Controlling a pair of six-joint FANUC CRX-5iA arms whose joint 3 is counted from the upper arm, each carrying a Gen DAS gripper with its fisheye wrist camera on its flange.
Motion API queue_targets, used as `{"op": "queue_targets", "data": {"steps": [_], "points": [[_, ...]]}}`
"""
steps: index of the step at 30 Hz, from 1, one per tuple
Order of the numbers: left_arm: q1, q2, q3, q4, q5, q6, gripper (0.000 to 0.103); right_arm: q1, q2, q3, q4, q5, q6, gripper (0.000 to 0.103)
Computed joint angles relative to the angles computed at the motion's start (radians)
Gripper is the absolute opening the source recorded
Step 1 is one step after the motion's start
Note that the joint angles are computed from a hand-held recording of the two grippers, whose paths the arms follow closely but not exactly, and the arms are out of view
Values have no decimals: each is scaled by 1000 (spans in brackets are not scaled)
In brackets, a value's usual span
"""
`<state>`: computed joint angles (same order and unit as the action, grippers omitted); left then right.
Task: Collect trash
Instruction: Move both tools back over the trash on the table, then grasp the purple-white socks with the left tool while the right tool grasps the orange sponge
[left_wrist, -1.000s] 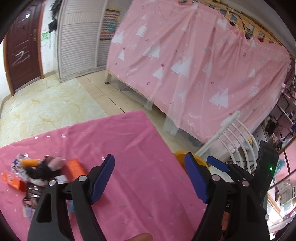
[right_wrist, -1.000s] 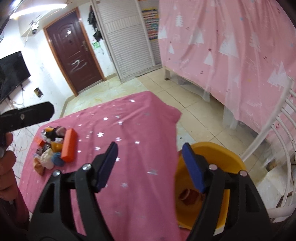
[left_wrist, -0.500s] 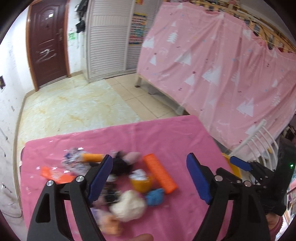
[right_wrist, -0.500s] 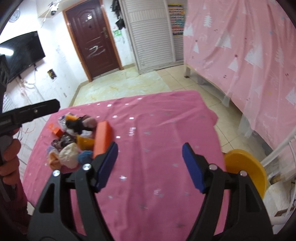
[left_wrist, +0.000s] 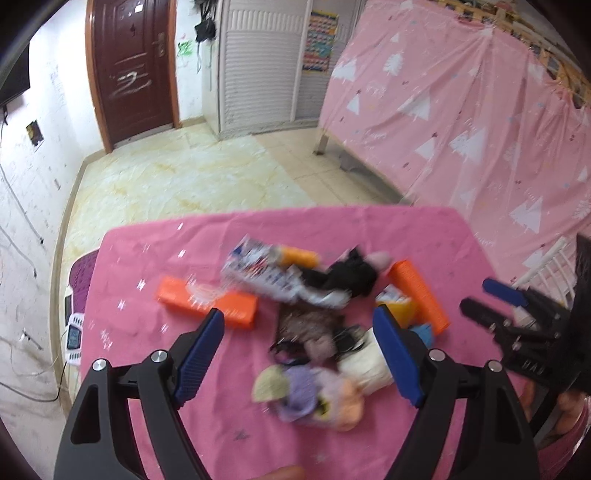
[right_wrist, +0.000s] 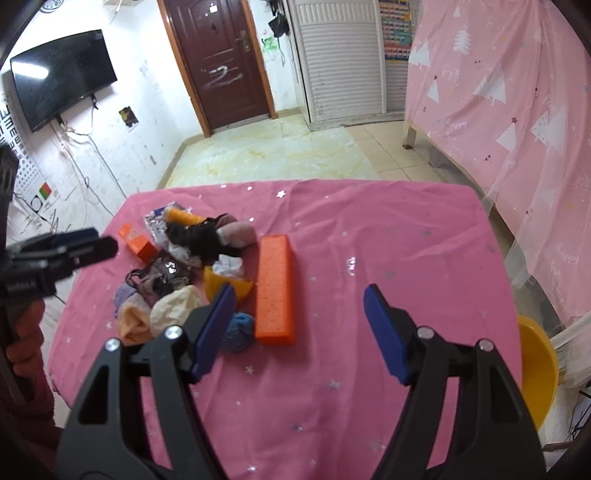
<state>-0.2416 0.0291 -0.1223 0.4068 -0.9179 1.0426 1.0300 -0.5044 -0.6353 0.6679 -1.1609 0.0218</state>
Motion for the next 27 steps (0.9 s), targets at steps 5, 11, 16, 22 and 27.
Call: {"op": "queue_targets", "data": {"steps": [5, 11, 16, 22, 27], "points": [[22, -3, -33, -1, -26, -17, 76, -28, 36, 16, -32, 32, 27, 69], [35, 2, -74, 57, -64, -98, 76, -52, 67, 34, -60, 52, 56, 69], [1, 43, -34, -20, -127, -86, 50, -77, 102, 52, -91, 71, 93, 69], [21, 40, -47, 2, -139, -99, 25, -98, 144, 69, -105, 76, 123, 62], [30, 24, -64, -3, -133, -107, 20, -106, 160, 72, -115, 74, 125, 49]]}}
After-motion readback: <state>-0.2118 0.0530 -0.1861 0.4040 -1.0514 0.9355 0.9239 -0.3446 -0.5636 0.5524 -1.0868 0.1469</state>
